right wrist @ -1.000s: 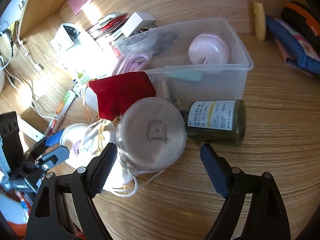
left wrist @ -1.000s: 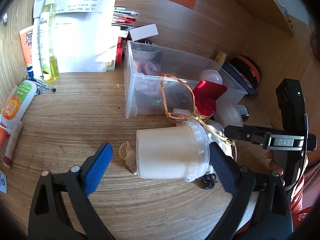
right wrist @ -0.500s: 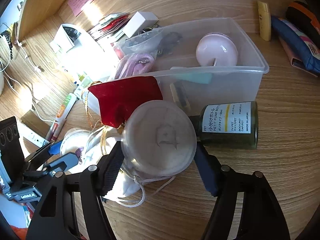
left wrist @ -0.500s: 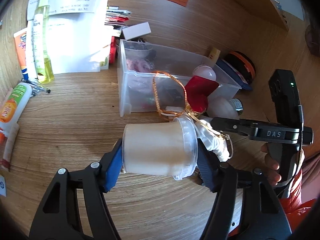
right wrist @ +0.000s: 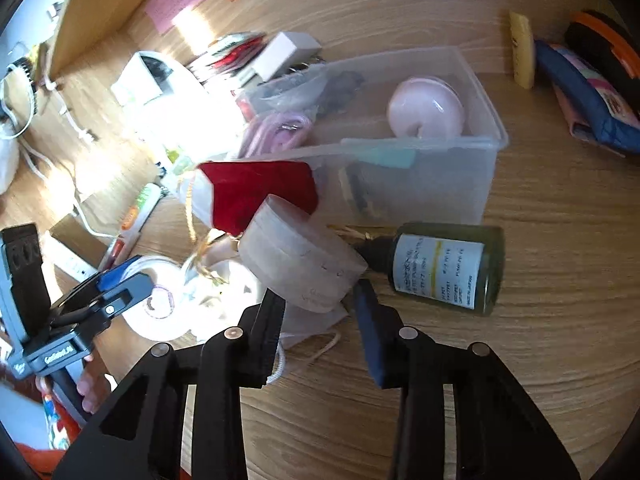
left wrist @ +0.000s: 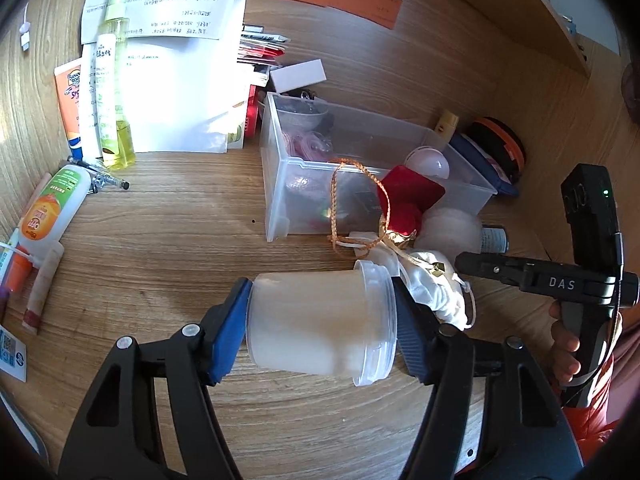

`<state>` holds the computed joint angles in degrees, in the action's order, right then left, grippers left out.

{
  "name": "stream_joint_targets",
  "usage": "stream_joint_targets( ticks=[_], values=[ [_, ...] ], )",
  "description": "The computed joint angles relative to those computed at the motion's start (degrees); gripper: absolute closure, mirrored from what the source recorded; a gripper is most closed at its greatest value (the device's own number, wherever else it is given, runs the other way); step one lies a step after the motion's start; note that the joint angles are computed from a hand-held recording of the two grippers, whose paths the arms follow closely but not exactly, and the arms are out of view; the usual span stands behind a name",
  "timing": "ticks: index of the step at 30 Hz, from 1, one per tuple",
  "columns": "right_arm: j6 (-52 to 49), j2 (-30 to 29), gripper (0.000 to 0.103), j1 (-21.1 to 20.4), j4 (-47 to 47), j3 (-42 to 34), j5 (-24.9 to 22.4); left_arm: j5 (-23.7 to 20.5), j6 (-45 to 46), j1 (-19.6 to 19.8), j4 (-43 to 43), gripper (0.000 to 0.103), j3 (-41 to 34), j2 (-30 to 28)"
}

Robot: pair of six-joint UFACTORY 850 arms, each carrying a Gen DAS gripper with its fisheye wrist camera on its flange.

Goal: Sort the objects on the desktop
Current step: 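Grasp the white cup with the left tool while the right tool reaches the white mask, then grasp the round white jar with the right tool while the left tool holds the white cup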

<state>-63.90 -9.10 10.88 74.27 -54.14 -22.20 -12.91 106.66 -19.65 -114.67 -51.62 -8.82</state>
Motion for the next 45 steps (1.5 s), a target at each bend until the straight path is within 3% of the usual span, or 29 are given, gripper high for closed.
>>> stream_joint_targets(
  ticks=[4, 9, 17, 21, 29, 32, 39, 45],
  values=[
    [-0.4, 0.0, 0.065, 0.1, 0.5, 0.0, 0.6, 0.3, -0.5, 0.0, 0.3, 0.037, 0.1, 0.2],
    [-3.0, 0.5, 0.036, 0.4, 3.3, 0.2, 1.6, 0.4, 0.9, -0.1, -0.6, 0.037, 0.3, 0.3],
    [-1.5, -1.2, 0.035, 1.0, 4.3, -1.9, 3.4, -0.1, -0.4, -0.4, 1.9, 0.036, 0.2, 0.3],
    [3.7, -2.9, 0.035, 1.7, 0.0, -3.9, 4.7, -1.1, -11.4, 0.0, 12.6, 0.036, -1.0, -1.1],
    [8.7, -5.3, 0.034, 2.1, -2.3, -6.4, 5.0, -0.8, -21.4, -0.2, 22.3, 0.036, -1.7, -3.0],
    [7.6, -5.6, 0.034, 3.0, -1.6, -6.5, 7.2, -0.3, -20.0, -0.2, 20.6, 0.036, -1.6, -2.9],
    [2.2, -4.8, 0.038, 2.9, 3.6, -5.3, 7.8, 2.0, -5.1, -0.9, 4.5, 0.036, 0.0, -1.4],
    [-8.8, -1.3, 0.038, 2.8, 13.4, -2.0, 8.4, 0.2, -7.5, 0.3, 4.2, 0.037, -0.3, -1.7]
  ],
)
